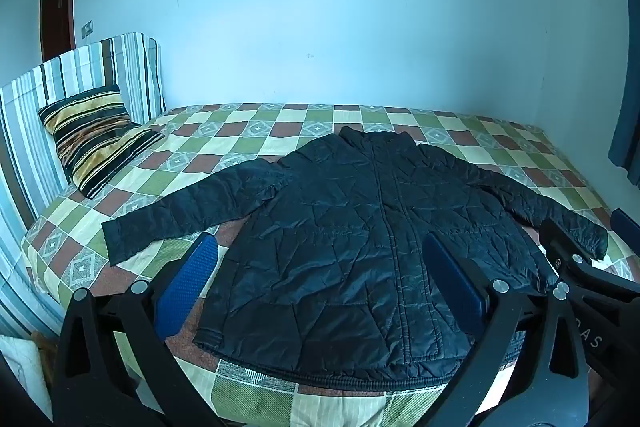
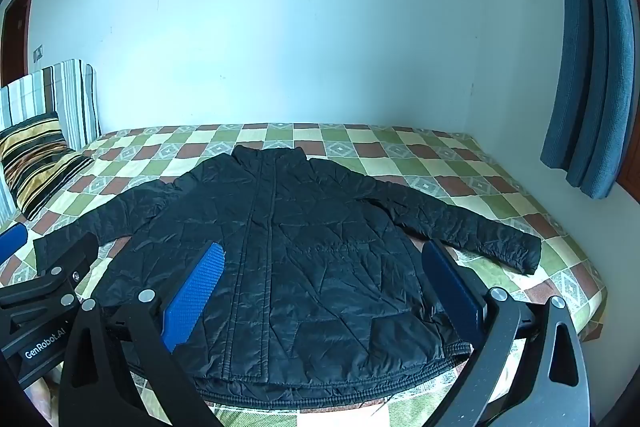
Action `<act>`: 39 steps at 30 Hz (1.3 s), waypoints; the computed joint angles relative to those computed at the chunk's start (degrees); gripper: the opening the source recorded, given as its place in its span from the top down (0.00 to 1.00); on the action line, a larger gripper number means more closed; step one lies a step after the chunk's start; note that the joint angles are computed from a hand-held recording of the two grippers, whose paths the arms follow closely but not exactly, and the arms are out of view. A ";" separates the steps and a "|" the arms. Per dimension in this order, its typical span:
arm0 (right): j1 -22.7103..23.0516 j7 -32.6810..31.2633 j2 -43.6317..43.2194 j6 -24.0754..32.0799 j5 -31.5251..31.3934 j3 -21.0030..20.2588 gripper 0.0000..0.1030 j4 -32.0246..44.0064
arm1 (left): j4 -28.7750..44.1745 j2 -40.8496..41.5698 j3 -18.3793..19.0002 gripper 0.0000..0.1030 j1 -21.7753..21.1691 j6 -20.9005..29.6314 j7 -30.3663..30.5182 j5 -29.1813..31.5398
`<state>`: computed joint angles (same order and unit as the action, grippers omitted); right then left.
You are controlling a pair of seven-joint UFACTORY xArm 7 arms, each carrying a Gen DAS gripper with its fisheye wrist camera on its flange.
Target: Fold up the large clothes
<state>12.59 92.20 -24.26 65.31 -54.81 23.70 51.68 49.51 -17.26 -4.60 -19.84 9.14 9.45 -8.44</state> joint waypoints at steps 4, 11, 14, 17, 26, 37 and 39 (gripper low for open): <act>0.02 -0.02 0.00 0.02 -0.06 -0.06 0.05 -0.03 | 0.27 0.09 0.31 0.02 -0.23 0.41 0.18 -0.24; -0.10 -0.22 0.04 -0.29 0.02 -0.31 0.05 0.05 | -0.23 -0.12 -0.16 0.02 -0.02 0.21 -0.34 -0.05; -0.04 0.23 0.35 -0.20 -0.09 -0.07 0.05 0.03 | -0.30 -0.09 0.02 0.02 -0.17 0.12 -0.21 -0.08; 0.05 0.46 0.63 -0.18 -0.24 -0.08 0.05 0.09 | -0.32 -0.16 0.26 0.02 -0.39 0.29 -0.03 -0.35; 0.43 0.62 1.09 -0.18 -0.61 -0.54 0.05 0.23 | -0.43 -0.14 0.13 0.02 -0.27 0.17 -0.02 -0.29; 0.73 0.70 1.48 0.14 -0.70 -0.58 0.05 0.51 | -0.25 -0.06 0.04 0.02 -0.18 0.39 -0.13 -0.19; 0.78 0.73 1.63 0.21 -0.75 -0.60 0.05 0.64 | -0.30 -0.08 -0.04 0.02 -0.09 0.33 -0.23 -0.10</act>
<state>13.37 92.94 -22.63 65.51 -55.56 23.10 52.33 49.21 -17.33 -4.64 -19.93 9.47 9.22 -8.54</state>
